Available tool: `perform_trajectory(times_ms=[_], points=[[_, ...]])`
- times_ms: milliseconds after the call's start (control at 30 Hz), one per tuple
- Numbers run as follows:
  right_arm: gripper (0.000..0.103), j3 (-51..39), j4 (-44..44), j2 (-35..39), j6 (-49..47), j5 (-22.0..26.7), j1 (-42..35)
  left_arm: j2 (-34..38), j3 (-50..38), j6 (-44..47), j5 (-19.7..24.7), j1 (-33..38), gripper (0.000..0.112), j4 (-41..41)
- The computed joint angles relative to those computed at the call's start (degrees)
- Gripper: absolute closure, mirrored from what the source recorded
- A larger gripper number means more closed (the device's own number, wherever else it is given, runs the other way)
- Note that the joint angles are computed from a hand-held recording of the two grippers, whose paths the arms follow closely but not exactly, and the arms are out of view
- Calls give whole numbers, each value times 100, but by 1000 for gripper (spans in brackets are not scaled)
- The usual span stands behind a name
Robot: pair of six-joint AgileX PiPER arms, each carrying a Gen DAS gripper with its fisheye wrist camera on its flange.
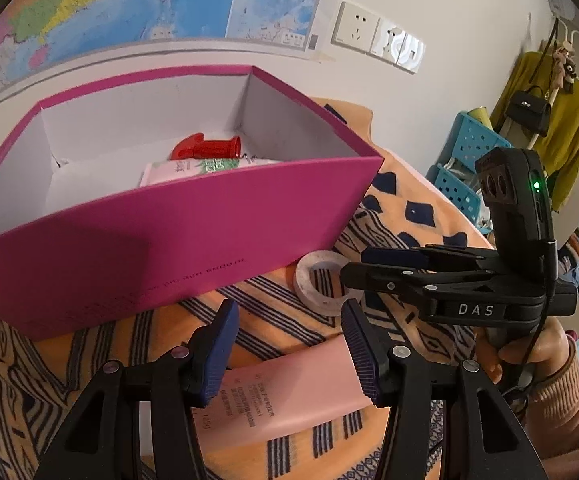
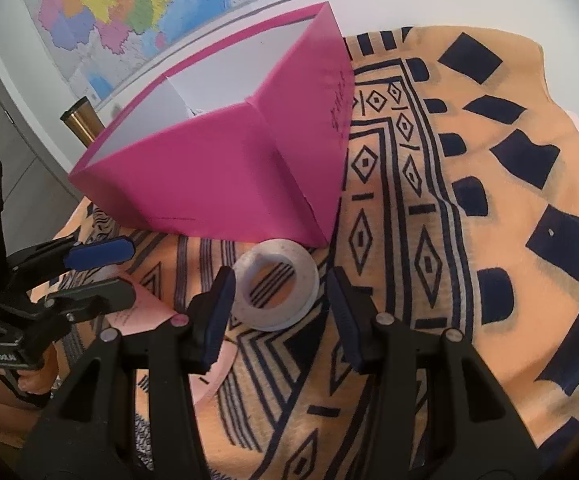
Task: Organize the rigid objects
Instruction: 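Move the right gripper back toward the white tape roll, then grasp the white tape roll with the right gripper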
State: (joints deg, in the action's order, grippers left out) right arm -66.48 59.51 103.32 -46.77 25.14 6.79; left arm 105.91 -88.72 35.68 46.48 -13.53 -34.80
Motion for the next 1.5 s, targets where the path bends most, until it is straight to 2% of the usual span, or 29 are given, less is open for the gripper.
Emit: perform_trajectory(times_ms=[600, 700, 867, 967, 1100, 1233, 1333, 1467, 1500], points=[[53, -346, -853, 261, 679, -76, 194, 16, 63, -178, -34, -161, 58, 178], [60, -396, -1111, 282, 896, -128, 259, 29, 76, -167, -17, -147, 58, 174], [64, -380, -1429, 267, 1116, -234, 333, 42, 84, -159, 10, -125, 59, 162], [73, -372, -1639, 254, 1305, -279, 363, 57, 82, -167, 45, -121, 59, 143], [82, -251, -1251, 190, 930, -228, 320, 85, 85, -130, 72, -129, 62, 144], [82, -131, -1049, 105, 725, -210, 332, 165, 8, -158, 151, -134, 65, 145], [77, -212, -1258, 167, 924, -140, 358, 209, -25, -231, 184, -155, 67, 207], [78, -246, -1610, 178, 1233, -290, 467, 313, -126, -340, 268, -175, 69, 294], [81, -239, -1754, 173, 1353, -357, 508, 335, -151, -394, 284, -185, 70, 340]])
